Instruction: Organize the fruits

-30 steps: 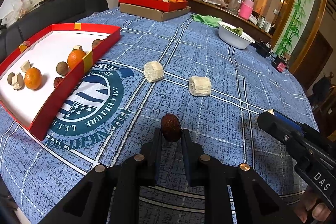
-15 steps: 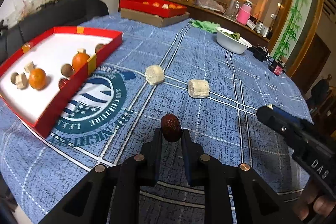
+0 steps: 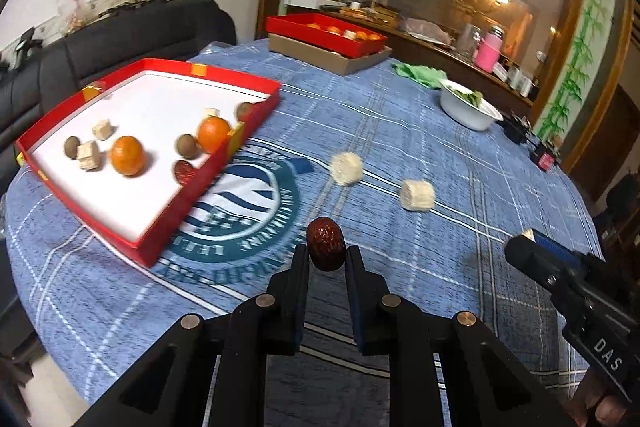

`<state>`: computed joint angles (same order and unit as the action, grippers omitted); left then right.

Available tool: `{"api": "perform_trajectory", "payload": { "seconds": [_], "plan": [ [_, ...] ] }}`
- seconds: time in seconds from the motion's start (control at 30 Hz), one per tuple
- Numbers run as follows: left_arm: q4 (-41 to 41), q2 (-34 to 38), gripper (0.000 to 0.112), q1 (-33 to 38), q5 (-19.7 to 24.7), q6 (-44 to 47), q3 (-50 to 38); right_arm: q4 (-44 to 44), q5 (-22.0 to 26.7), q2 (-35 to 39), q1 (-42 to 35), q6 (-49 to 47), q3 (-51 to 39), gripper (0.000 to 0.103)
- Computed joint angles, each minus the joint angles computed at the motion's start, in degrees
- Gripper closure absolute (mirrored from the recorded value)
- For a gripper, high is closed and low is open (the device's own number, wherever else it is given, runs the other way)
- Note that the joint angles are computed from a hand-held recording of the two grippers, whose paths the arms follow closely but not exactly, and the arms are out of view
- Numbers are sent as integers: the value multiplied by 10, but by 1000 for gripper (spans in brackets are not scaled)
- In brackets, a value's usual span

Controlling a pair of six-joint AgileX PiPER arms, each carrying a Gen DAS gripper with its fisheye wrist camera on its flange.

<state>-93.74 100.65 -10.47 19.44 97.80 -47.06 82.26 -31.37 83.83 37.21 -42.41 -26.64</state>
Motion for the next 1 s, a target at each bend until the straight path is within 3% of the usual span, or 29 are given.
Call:
{"api": "perform_trajectory", "payload": {
  "seconds": [0.53,1.0],
  "plan": [
    [83,9,95,57,17,-84,-37,39,12,31,18,-78,-70,78],
    [193,47,95,127,39,-204,-135,108,53,111,9,-225,-211,78]
  ]
}}
